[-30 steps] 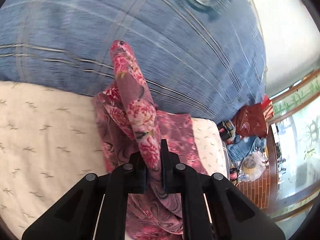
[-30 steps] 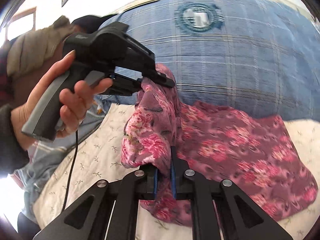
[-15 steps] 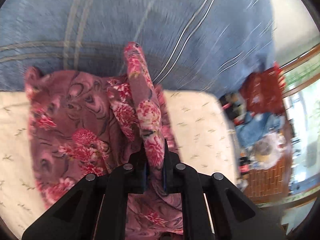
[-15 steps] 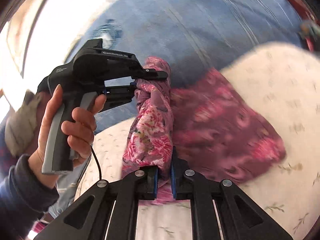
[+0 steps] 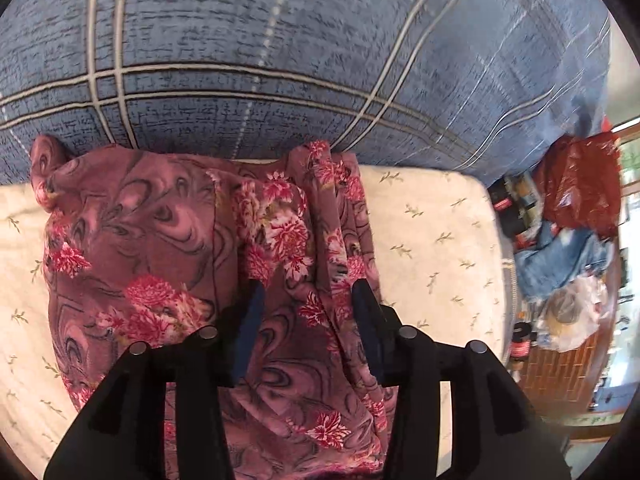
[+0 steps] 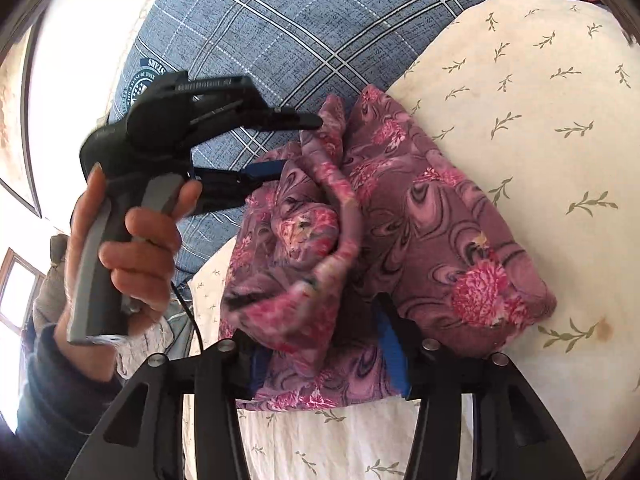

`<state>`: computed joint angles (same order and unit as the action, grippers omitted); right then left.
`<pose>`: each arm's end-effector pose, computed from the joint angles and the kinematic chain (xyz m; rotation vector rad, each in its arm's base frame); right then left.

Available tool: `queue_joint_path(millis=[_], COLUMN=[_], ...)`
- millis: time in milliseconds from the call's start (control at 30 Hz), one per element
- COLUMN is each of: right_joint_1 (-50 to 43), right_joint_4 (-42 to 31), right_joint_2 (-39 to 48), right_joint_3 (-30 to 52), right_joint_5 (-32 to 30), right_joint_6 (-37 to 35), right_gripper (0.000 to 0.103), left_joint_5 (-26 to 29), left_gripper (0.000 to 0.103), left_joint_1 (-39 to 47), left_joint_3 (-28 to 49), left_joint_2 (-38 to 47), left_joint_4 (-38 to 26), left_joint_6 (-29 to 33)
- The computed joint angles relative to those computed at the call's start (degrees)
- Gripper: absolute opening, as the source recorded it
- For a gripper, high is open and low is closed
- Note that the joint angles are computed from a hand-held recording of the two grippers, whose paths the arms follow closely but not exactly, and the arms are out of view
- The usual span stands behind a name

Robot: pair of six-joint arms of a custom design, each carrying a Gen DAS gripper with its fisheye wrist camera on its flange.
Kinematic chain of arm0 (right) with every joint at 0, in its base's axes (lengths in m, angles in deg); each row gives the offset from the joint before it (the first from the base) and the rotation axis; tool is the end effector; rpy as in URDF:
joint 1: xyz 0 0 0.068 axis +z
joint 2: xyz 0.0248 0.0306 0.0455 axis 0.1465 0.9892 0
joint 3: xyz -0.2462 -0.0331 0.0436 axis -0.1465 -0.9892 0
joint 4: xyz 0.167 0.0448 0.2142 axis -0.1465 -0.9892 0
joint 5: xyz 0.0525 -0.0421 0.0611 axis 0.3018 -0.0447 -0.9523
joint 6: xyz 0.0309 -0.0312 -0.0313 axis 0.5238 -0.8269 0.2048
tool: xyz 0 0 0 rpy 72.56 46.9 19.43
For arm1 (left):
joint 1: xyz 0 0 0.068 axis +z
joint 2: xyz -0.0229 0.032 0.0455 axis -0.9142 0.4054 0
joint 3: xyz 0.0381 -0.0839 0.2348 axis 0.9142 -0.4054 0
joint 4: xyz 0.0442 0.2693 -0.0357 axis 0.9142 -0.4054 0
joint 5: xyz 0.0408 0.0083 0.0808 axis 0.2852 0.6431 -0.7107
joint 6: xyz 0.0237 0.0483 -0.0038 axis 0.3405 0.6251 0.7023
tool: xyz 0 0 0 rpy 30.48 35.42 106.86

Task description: Fold small clothes

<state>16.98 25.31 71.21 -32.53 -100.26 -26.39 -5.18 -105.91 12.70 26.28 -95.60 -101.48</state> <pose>0.1952 0.0578 0.0651 -0.4539 2.4215 1.2567 0.2806 -0.2326 0.1555 -0.7254 2.7206 -0.4931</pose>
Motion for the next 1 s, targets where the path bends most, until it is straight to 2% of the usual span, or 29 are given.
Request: queue_joint_path(millis=[133, 233, 300, 467, 500, 533, 567, 600, 633, 700, 800, 867, 933, 1000], right_joint_1=[-0.97, -2.60, -3.01, -2.26, -2.41, -2.71, -3.55, -5.28, -6.38, -10.88, -17.74, -20.45, -20.93, -20.24], right_joint_4=[3.55, 9.59, 11.12, 14.08, 14.38, 14.37, 14.46, 14.29, 14.73, 16.39, 13.46, 8.46, 1.93, -1.29], right_joint_2=[3.50, 8.09, 8.80, 7.32, 6.94, 7.11, 8.14, 11.46, 15.00, 18.92, 15.63, 14.32, 19.19, 23.96], right_joint_3=[0.37, -0.15, -0.43, -2.13, -2.68, -2.76, -2.47, -1.36, 0.26, 1.32, 0.77, 1.89, 5.94, 8.92], right_joint_5=[-2.54, -5.60, -5.91, -4.26, -4.09, -4.43, -5.64, -10.18, -13.45, -20.50, -25.54, -25.12, -23.30, -20.71], right_joint_6=[2.72, 7.12, 8.41, 11.10, 11.19, 10.99, 10.66, 9.89, 10.78, 13.11, 11.46, 8.05, 3.73, 2.63], right_gripper=[0.054, 0.053, 0.049, 0.045, 0.044, 0.041, 0.027, 0.018, 0.015, 0.012, 0.009, 0.009, 0.009, 0.009], left_joint_5=[0.06, -0.32, -0.73, -3.11, -4.30, -5.59, -6.03, -6.68, -7.53, -7.32, -7.01, -6.08, -5.58, -4.91], left_gripper=[0.043, 0.044, 0.044, 0.046, 0.044, 0.021, 0.006, 0.006, 0.005, 0.003, 0.003, 0.003, 0.003, 0.004], left_joint_1=[-0.90, -2.01, -2.53, -4.46, -5.11, -5.81, -6.24, -6.70, -7.08, -7.28, -7.55, -7.68, -7.61, -7.08], left_joint_3=[7.78, 14.85, 19.63, 38.66, 41.35, 42.30, 42.26, 42.28, 41.48, 36.27, 32.52, 31.81, 30.90, 27.46], left_joint_2=[6.23, 11.41, 14.56, 26.59, 28.46, 29.11, 29.07, 29.00, 28.31, 24.11, 20.80, 20.86, 20.89, 18.76], left_joint_4=[-6.39, -11.52, -16.02, -33.00, -35.38, -35.88, -35.28, -34.67, -33.59, -27.46, -21.51, -18.81, -17.69, -14.45], left_joint_6=[0.94, 1.54, 2.45, 6.03, 6.21, 6.63, 7.25, 6.57, 5.48, 3.59, 2.49, 1.70, 0.39, -1.23])
